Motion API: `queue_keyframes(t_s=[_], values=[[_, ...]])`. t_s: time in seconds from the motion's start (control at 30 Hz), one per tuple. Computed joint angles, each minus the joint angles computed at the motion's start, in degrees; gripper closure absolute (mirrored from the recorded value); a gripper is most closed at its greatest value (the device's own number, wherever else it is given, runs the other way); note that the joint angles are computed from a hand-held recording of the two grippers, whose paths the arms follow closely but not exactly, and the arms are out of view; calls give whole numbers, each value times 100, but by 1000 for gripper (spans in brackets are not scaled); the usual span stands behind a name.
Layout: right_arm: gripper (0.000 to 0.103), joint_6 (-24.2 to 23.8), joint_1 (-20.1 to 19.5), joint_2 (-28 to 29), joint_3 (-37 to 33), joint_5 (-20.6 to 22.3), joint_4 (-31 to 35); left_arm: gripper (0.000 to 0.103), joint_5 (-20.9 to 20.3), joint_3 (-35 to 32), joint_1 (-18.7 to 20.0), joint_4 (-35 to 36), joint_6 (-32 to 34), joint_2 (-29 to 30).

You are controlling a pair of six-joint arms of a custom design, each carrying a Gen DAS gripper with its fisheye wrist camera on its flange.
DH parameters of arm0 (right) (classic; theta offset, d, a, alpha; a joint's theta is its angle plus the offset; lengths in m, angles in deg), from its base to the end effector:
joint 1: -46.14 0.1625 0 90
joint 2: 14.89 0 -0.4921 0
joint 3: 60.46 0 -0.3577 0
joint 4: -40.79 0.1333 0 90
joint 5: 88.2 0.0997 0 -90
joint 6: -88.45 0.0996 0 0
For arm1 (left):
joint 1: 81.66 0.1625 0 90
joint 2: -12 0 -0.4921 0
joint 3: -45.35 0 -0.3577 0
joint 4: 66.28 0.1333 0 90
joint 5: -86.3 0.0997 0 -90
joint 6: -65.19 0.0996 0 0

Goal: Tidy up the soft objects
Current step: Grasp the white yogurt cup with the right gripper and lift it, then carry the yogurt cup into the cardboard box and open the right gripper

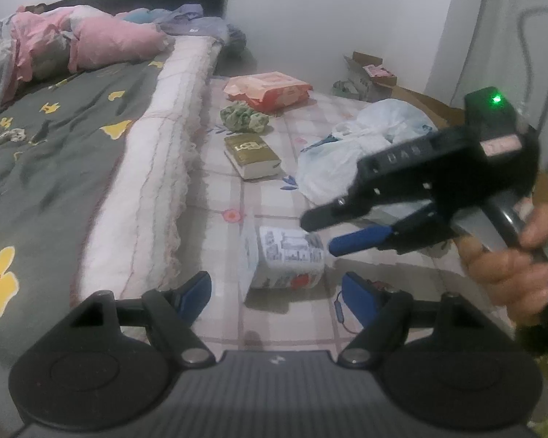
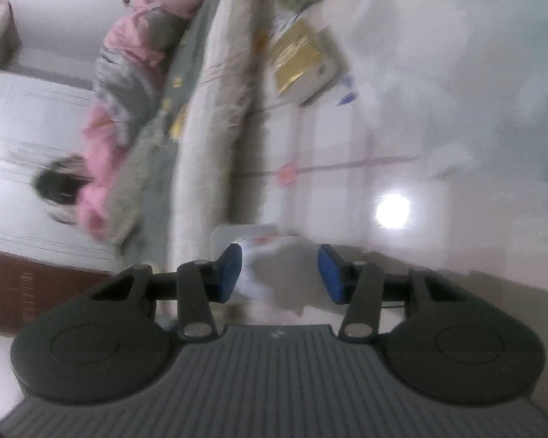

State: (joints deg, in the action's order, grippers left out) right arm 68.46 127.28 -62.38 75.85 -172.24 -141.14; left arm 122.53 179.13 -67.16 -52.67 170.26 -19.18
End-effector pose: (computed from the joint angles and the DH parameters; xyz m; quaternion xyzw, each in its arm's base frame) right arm 0.0734 -0.4616 0.0741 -0.0982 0.9934 -0.0392 0.0436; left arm -0.1668 -0.2638 0.0594 0.1069 0.8682 -0.3742 0.3079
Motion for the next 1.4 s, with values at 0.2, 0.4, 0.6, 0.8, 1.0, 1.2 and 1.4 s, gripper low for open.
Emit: queue_keyframes(t_s=[0.2, 0.4, 0.6, 0.8, 1.0, 1.2, 1.4], values=[[57, -365, 203, -167, 268, -244, -704, 23, -22, -124, 312, -306, 564, -43], [56, -813, 669, -197, 90, -366, -527, 44, -240, -111, 452, -423, 256, 91], [57, -503, 628, -160, 83, -328, -527, 45, -489, -5, 424, -730, 446, -52], [68, -73, 84, -119, 362, 26, -689, 61, -346, -178, 739, -1056, 1306, -261], [74, 242, -419, -35, 434, 593, -544, 61, -344, -250, 671, -995, 1380, -187], [74, 417, -709, 17, 410, 912, -423, 60, -445, -392, 547, -915, 1687, -78], [72, 628, -980, 59, 269, 1243, -8, 55, -604, -524, 473, -850, 1961, 46]])
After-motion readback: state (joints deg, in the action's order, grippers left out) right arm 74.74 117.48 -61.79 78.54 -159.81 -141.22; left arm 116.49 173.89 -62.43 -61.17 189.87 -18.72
